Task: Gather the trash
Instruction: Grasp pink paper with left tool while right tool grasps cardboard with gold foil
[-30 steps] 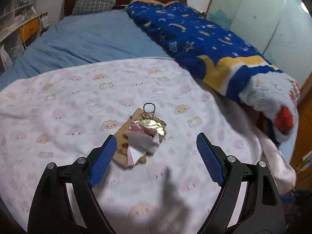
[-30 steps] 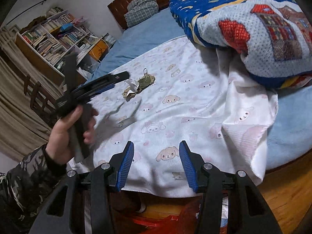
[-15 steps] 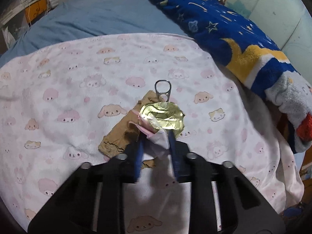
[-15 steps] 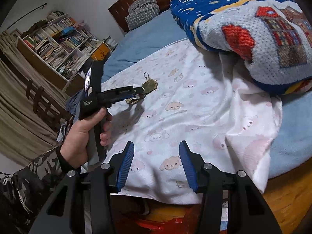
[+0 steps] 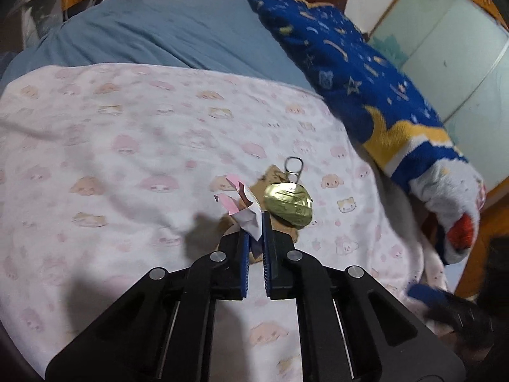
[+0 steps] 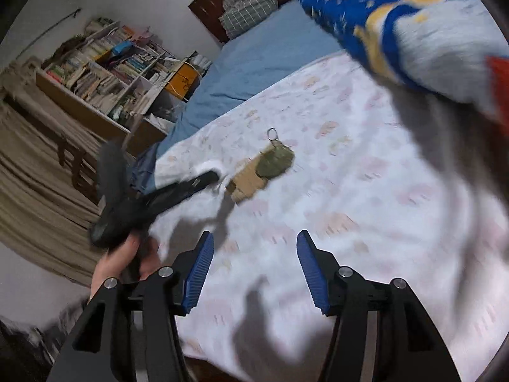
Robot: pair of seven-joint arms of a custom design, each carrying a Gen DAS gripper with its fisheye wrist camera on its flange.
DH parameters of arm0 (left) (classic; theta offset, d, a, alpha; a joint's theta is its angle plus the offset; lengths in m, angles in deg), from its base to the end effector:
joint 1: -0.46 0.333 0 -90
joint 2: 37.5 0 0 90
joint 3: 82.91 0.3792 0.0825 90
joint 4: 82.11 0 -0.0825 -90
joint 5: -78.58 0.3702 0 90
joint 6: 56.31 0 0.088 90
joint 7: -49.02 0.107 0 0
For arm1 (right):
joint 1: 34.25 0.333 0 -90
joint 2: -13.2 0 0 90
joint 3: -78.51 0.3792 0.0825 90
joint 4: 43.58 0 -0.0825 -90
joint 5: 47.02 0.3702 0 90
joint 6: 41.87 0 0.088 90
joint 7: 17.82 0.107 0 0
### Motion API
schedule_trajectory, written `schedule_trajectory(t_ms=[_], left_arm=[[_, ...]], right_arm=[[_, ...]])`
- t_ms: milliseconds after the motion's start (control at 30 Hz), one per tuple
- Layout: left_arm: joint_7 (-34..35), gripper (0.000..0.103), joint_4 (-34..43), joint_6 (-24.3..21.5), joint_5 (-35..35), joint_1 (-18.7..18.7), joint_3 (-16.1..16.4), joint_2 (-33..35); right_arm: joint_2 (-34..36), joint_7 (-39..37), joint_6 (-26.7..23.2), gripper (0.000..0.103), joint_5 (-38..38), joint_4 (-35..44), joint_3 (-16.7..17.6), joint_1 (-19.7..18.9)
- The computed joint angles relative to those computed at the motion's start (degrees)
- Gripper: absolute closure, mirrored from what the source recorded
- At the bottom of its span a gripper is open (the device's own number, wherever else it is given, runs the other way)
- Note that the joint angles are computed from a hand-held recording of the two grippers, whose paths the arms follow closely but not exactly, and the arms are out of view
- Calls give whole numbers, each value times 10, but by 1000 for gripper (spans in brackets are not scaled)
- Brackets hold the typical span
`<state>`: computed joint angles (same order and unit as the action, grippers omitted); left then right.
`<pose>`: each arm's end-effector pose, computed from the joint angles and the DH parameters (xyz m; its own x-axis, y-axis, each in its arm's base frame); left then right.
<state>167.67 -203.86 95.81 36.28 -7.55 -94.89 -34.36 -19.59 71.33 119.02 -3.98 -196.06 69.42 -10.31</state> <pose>0.5492 -0.1777 0.5027 -0.3420 -0.8654 0.3661 -0.8568 0.1272 -0.4996 0.3580 0.0512 0.5453 -0.1260 -0.7532 -0.6457 -0.7962 0.4650 -0.3870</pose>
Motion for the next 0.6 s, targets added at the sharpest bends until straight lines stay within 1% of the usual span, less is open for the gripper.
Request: schedule_trajectory(t_ms=[33, 100, 133, 167, 200, 233, 300, 333, 433, 533, 600], left_arm=[[5, 96, -1, -6, -8, 4, 3, -4], [18, 96, -9, -20, -26, 15, 13, -18], [21, 96, -11, -24, -30, 18, 17, -23], [29, 96, -16, -28, -38, 22, 23, -29], [35, 96, -20, -29, -44, 26, 28, -35], [40, 96, -23, -31, -49, 28, 32, -38], [52, 96, -30, -35, -63, 34, 41, -46], [57, 96, -31, -37, -69, 35, 43, -47], [72, 96, -33, -46, -95, 41, 51, -50], [82, 96, -34, -51, -110, 45, 54, -50], [88, 96, -34, -58, -119, 46, 54, -49]], right_arm=[[32, -43, 7, 48, 55, 21, -44, 44], [72, -95, 6, 48, 130, 51, -91, 86], [98, -147, -6, 48, 201, 74, -130, 117], [126, -172, -24, 48, 244, 94, -152, 129], [144, -177, -38, 48, 257, 105, -157, 126], [174, -190, -60, 48, 287, 124, -170, 126], [206, -191, -86, 48, 316, 142, -172, 117], [229, -178, -94, 48, 318, 154, -170, 110], [271, -183, -117, 49, 356, 176, -160, 91], [306, -222, -130, 50, 430, 192, -145, 72], [322, -238, -135, 50, 458, 202, -133, 58]])
